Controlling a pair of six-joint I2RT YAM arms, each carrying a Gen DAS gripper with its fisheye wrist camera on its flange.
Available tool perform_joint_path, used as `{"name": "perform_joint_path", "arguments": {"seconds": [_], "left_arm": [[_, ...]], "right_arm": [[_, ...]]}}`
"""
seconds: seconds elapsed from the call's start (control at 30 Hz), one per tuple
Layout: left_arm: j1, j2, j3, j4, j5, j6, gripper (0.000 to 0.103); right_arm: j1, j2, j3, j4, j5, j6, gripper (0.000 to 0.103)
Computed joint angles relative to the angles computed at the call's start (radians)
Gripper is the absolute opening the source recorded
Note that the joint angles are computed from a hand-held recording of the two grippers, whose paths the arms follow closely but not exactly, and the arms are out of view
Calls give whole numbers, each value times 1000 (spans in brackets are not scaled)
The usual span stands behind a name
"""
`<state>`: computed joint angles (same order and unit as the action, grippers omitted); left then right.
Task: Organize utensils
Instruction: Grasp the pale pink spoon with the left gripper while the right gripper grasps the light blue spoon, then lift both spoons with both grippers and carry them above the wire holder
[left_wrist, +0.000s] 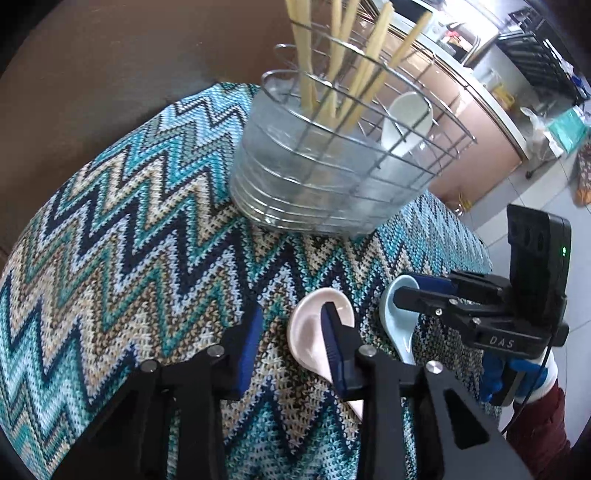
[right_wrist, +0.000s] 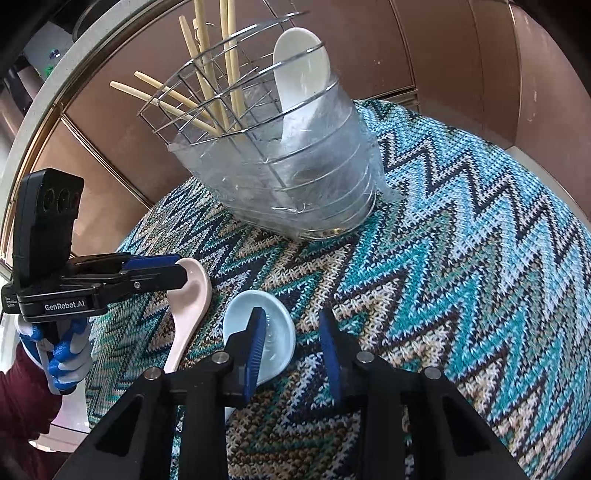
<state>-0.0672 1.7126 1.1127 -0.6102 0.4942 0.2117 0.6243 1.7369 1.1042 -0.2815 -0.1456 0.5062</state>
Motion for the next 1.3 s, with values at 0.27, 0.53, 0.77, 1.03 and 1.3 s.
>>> {"name": "perform_joint_path", "arguments": {"seconds": [0.27, 0.53, 0.77, 1.03, 1.3], "left_arm": [[-53, 9, -25, 44, -45, 1, 10], [-109, -75, -112, 141, -124, -44, 9], [-125, -242, -210, 205, -184, -74, 8], [-118, -470, -271, 141, -246, -53, 7], [-118, -696, -300, 39, -288, -35, 7]], "right_arm": [[-22, 31, 30, 0, -50, -40, 16], [24, 50, 84, -50, 8, -76, 9], [102, -40, 42, -55, 149, -28, 7], [213, -147, 34, -139, 335, 41, 7], [354, -248, 74, -298, 523, 125, 7]]}}
